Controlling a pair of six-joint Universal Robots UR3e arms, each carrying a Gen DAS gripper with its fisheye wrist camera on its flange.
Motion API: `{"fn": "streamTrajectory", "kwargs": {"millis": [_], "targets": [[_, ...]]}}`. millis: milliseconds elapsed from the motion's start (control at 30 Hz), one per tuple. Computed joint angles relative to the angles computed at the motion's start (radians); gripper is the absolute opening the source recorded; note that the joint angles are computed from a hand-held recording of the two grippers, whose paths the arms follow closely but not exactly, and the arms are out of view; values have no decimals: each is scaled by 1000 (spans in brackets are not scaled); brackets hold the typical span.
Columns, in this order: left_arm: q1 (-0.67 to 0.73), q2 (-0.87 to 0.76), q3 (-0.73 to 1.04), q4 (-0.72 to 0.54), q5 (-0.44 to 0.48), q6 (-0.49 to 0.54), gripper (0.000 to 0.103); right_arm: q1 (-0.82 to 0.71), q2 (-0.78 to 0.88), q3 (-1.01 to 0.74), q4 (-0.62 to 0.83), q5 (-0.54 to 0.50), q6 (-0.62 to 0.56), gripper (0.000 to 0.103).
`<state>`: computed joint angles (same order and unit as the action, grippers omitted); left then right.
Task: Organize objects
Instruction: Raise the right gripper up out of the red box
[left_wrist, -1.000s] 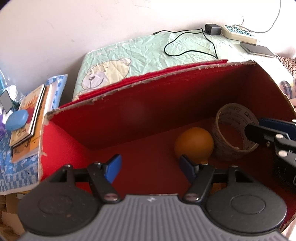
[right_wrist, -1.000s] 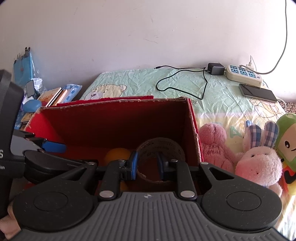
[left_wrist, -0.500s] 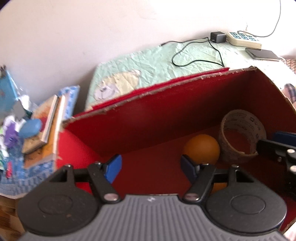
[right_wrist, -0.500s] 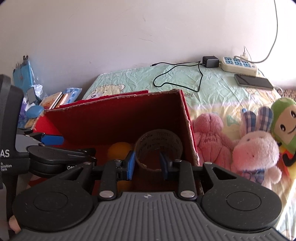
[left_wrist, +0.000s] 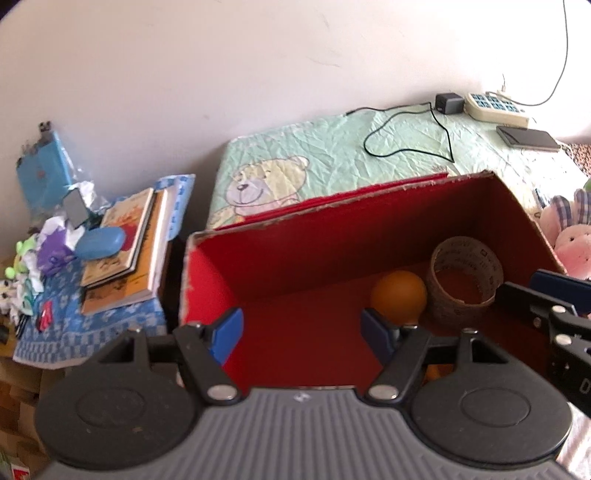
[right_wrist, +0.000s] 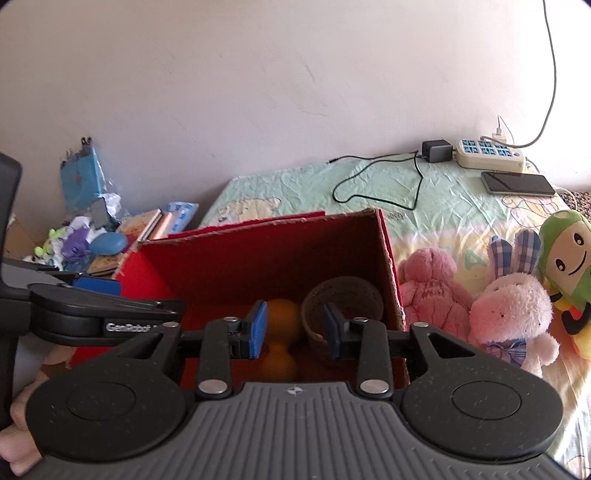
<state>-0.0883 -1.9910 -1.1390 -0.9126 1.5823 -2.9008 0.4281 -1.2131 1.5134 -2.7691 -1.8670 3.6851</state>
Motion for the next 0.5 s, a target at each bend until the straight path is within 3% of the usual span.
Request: {"fn": "streamTrajectory", "kwargs": {"millis": [67,500], "targets": [[3,35,-28,3,4,-9,74,2,-11,19,-22,3,-4,45],[-45,216,-167,-16,111,-113,81,-44,-158,177,-65,162,-73,46]]}}
